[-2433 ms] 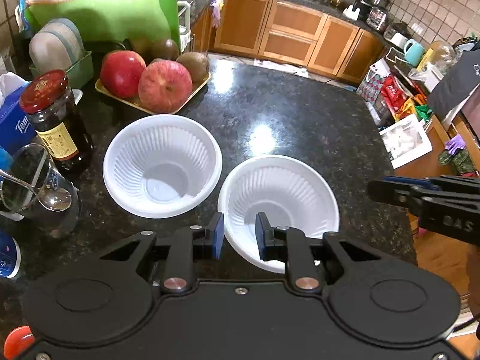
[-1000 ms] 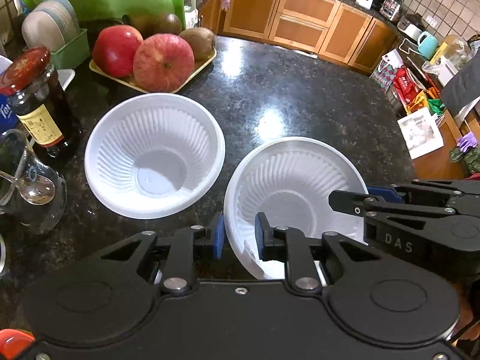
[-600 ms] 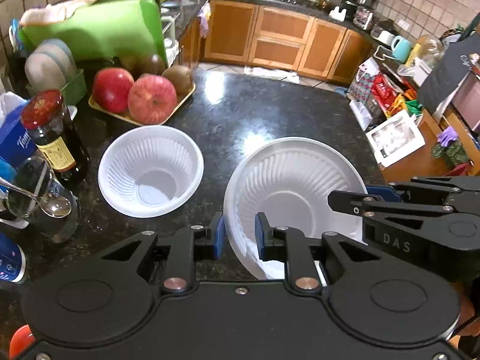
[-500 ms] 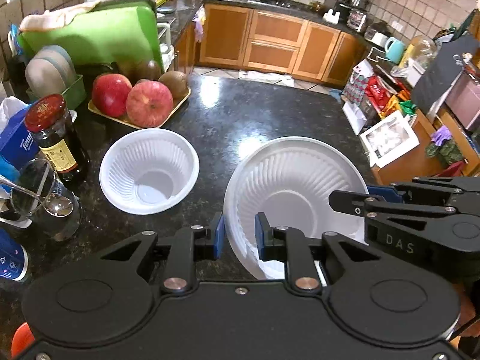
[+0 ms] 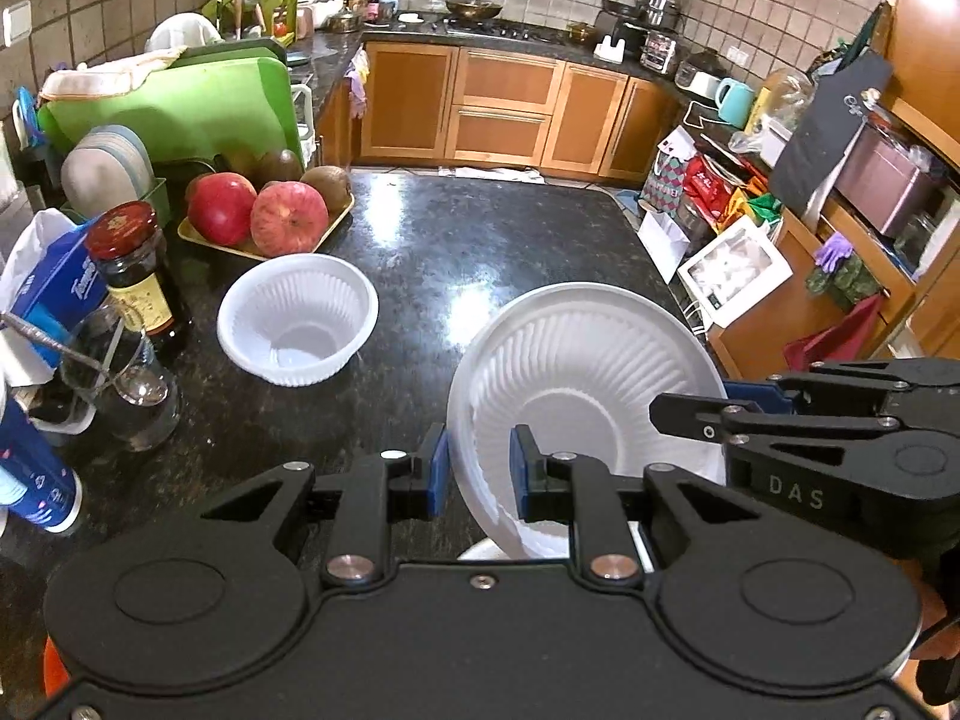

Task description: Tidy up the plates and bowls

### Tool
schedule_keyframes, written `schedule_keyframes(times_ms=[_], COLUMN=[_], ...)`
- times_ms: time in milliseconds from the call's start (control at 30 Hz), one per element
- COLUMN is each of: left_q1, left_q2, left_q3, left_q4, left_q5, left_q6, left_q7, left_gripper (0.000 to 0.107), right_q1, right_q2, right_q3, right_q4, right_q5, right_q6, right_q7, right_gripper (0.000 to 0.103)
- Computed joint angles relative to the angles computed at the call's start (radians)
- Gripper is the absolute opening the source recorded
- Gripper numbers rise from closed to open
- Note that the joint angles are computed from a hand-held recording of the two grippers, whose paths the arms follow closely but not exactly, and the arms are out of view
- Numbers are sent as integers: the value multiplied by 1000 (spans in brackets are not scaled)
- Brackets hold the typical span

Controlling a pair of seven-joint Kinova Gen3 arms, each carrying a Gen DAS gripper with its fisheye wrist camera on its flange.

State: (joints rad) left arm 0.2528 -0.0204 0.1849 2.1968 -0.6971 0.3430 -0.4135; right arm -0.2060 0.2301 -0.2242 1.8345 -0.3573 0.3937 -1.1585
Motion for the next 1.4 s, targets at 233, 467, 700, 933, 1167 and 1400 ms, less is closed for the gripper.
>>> schedule_keyframes(times_ms=[233, 467, 700, 933, 1167, 1400], left_q1=[-13, -45, -44, -47, -25, -12], left_q2=[-47, -85, -82, -63, -39, -6], left_q3=[45, 115, 100, 100, 48, 4], left_q4=[68, 124, 148, 143, 133, 116], left_q5=[-8, -63, 46, 92, 209, 325], left_q6=[2, 1, -24, -22, -32, -41], left_q7=[35, 111, -3, -47, -182, -319], left_gripper=[28, 28, 28, 28, 28, 28], right_q1=[-1, -12, -37, -55, -44, -39], right_q2=[-72, -102, -102, -77, -48, -27], right_q3=[-15, -10, 13, 13, 5, 1], right_q4=[114, 183, 215, 215, 194, 180], right_q5=[-55, -118, -125, -74, -49, -28], right_q6=[-25, -38, -43, -46, -25, -16], right_q7=[31, 68, 48, -14, -37, -52], right_gripper=[22, 22, 22, 22, 22, 23])
